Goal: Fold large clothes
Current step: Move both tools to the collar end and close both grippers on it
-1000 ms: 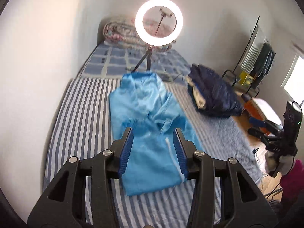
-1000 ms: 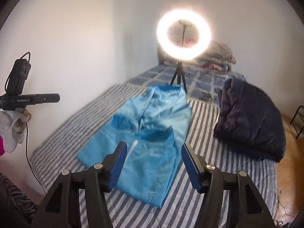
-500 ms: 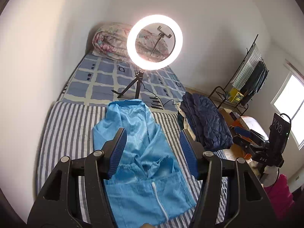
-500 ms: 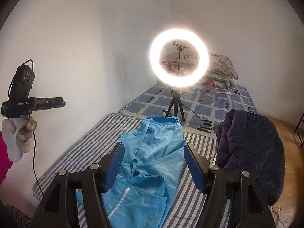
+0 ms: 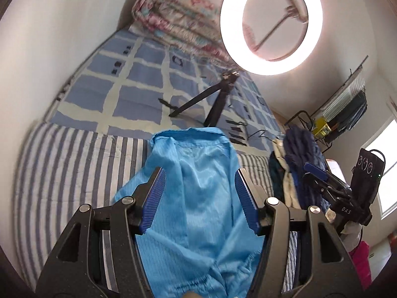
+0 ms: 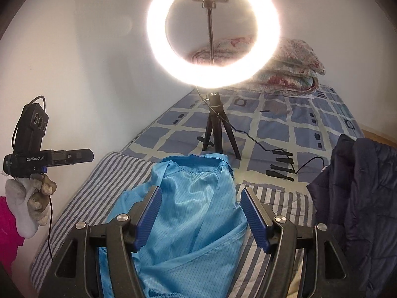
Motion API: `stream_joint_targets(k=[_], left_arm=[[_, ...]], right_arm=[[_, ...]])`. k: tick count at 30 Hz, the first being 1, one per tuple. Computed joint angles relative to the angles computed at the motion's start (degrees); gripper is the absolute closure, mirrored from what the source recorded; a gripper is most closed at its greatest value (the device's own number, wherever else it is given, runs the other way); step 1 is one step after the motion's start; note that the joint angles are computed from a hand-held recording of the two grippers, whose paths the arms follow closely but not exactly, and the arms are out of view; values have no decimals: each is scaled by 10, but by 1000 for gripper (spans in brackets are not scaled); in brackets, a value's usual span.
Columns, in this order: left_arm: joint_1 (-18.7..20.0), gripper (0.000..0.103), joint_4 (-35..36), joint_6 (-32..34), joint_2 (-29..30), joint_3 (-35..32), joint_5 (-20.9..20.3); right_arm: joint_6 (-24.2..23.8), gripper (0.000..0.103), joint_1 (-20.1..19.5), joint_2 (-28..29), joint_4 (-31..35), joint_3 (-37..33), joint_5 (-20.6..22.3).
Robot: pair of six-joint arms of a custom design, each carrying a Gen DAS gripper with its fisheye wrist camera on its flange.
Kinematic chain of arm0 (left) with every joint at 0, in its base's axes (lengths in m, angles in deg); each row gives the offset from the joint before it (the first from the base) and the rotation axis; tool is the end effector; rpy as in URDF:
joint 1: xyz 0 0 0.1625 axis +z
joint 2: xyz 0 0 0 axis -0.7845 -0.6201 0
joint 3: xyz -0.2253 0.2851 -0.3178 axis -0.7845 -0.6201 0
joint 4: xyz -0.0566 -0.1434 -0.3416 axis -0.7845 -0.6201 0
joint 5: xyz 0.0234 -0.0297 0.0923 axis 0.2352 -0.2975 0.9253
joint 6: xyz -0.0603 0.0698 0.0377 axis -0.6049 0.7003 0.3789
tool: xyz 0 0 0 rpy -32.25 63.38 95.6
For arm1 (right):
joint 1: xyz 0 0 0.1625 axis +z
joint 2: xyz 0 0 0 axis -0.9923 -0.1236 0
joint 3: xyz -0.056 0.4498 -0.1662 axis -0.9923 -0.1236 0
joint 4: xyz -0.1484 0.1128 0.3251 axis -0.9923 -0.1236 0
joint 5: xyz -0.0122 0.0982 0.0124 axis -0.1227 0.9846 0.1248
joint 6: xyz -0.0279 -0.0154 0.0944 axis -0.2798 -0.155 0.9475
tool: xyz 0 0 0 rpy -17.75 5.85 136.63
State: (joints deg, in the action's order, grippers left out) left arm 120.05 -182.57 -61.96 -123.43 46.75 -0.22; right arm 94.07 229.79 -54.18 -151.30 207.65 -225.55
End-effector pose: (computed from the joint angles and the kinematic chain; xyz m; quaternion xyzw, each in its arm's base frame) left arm -0.0559 -0.5127 0.4092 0.3027 0.9476 -0.1015 0.0114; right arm 0.4700 -0.2533 0.0470 0.0612 -0.8508 0.4293 0.2969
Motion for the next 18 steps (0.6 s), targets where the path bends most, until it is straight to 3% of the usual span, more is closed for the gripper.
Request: stream_joint_targets(k=[9,18], left_arm=[[66,43,-52,-36,132,-39,-15],[85,43,-49,-45,188,-65,-42]], right_arm=[[-161,34,-127,61,-227,24,64],[-221,34,-185,92,-278,4,107]])
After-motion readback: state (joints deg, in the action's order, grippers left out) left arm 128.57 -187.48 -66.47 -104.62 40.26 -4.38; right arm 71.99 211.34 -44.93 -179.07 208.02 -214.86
